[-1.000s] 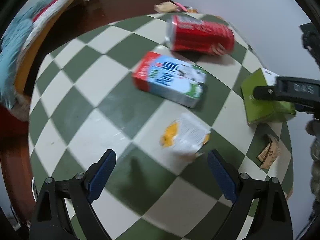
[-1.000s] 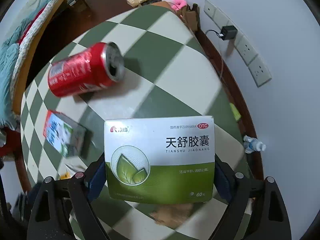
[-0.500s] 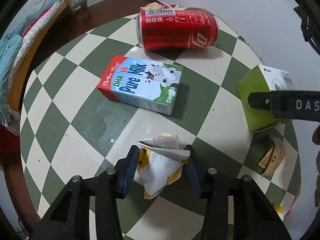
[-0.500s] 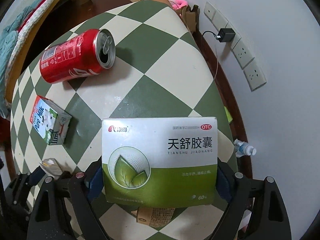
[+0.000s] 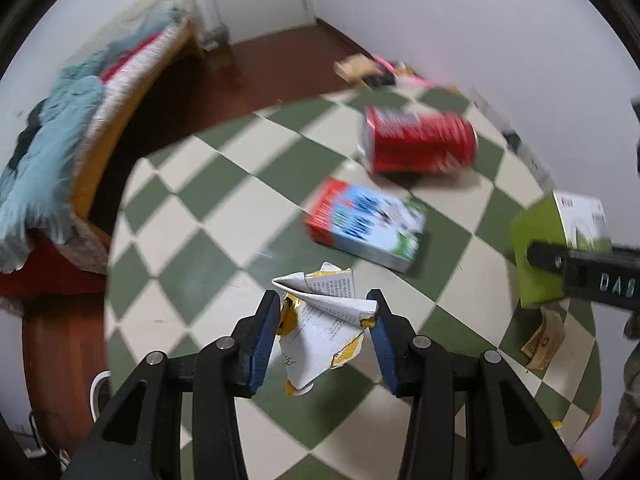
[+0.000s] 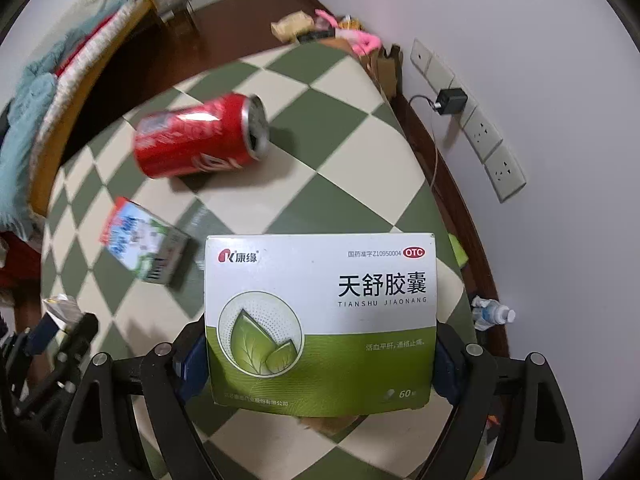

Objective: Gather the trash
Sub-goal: 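Grasp the green medicine box with the right tool while the left tool grasps the crumpled wrapper, then carry the medicine box and wrapper to the bin and open both tools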

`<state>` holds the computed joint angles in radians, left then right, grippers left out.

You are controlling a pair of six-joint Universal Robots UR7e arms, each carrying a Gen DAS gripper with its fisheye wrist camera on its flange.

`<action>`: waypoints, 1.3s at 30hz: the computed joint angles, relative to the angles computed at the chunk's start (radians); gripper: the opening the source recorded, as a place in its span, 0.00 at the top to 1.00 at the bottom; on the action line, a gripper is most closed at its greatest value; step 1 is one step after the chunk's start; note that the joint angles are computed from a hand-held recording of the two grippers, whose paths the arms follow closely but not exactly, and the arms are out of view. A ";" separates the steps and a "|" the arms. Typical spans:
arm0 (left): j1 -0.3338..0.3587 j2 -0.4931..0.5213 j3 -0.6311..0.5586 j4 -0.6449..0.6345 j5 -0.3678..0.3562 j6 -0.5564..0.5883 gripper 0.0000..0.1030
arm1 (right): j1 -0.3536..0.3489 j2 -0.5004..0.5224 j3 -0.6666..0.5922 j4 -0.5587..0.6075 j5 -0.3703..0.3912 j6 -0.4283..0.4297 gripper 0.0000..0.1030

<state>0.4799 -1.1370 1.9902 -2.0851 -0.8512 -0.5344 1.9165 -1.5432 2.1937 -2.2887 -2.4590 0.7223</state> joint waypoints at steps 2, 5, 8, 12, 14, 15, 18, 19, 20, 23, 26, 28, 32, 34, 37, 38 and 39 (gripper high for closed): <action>-0.007 -0.049 0.000 0.032 0.037 -0.031 0.60 | 0.032 0.001 0.002 -0.014 0.001 0.018 0.15; -0.017 -0.115 0.005 0.072 0.090 -0.068 0.60 | 0.078 0.011 -0.004 -0.021 0.004 0.045 0.15; -0.005 -0.176 0.004 0.099 0.144 -0.074 0.60 | 0.139 0.038 -0.022 -0.025 0.006 0.071 0.15; -0.009 -0.266 0.003 0.193 0.223 -0.129 0.60 | 0.223 0.101 -0.064 -0.034 0.014 0.091 0.15; -0.012 -0.326 0.000 0.277 0.253 -0.178 0.60 | 0.265 0.147 -0.092 -0.048 0.025 0.096 0.15; -0.011 -0.351 0.000 0.311 0.265 -0.197 0.60 | 0.287 0.174 -0.108 -0.058 0.033 0.095 0.15; -0.009 -0.455 -0.005 0.476 0.310 -0.298 0.60 | 0.350 0.284 -0.169 -0.109 0.069 0.076 0.15; -0.008 -0.488 -0.006 0.536 0.323 -0.334 0.60 | 0.367 0.326 -0.193 -0.130 0.087 0.064 0.15; -0.009 -0.518 -0.010 0.604 0.335 -0.376 0.60 | 0.383 0.372 -0.219 -0.152 0.106 0.050 0.15; 0.007 -0.608 -0.035 0.876 0.378 -0.546 0.60 | 0.416 0.514 -0.310 -0.197 0.169 0.006 0.15; 0.052 -0.672 -0.054 1.089 0.392 -0.690 0.60 | 0.437 0.667 -0.421 -0.202 0.231 -0.032 0.15; 0.095 -0.707 -0.057 1.181 0.394 -0.752 0.60 | 0.443 0.754 -0.488 -0.195 0.267 -0.047 0.15; 0.233 -0.772 -0.033 1.229 0.390 -0.787 0.60 | 0.442 0.942 -0.642 -0.152 0.347 -0.068 0.15; 0.317 -0.792 -0.013 1.185 0.390 -0.757 0.60 | 0.431 1.019 -0.711 -0.122 0.382 -0.073 0.15; 0.416 -0.802 0.017 1.098 0.388 -0.693 0.60 | 0.409 1.130 -0.815 -0.065 0.418 -0.082 0.15; 0.455 -0.800 0.033 1.051 0.389 -0.662 0.60 | 0.398 1.166 -0.850 -0.045 0.435 -0.084 0.15; 0.480 -0.800 0.044 1.020 0.384 -0.640 0.59 | 0.389 1.198 -0.882 -0.024 0.445 -0.088 0.15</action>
